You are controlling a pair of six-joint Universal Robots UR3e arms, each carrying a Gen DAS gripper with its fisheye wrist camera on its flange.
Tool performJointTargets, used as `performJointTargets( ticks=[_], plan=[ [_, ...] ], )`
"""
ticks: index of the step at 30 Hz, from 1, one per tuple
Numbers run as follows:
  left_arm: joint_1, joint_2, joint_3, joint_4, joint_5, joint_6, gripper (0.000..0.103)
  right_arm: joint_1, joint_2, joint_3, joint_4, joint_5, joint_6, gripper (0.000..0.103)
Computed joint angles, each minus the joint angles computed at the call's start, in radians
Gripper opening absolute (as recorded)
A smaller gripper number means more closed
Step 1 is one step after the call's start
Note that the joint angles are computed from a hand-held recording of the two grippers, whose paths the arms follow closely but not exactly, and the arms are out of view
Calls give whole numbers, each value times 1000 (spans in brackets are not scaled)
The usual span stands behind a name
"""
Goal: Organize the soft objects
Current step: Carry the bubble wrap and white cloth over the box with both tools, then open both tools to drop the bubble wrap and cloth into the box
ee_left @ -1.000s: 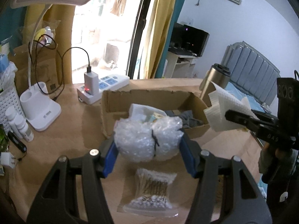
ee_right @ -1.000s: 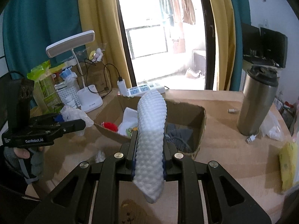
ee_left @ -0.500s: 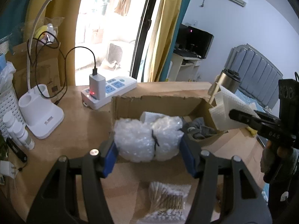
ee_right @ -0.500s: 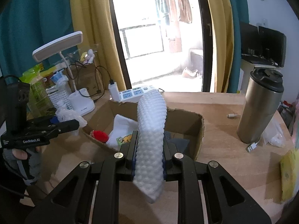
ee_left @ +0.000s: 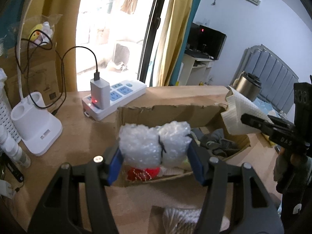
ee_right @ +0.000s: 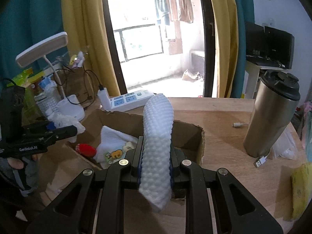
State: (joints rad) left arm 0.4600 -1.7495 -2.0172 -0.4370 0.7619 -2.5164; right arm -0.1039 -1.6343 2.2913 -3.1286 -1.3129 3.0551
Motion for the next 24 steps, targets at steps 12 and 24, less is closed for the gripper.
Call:
performJointTargets(
  ticks=[12,24],
  plan=[
    [-63,-121,105,48,64,-64,61,27,138,-52,-74,-115,61,21],
    [-101,-163,152,20,109,-67,72,104,208,-94,-40,-139,12,58]
  ],
)
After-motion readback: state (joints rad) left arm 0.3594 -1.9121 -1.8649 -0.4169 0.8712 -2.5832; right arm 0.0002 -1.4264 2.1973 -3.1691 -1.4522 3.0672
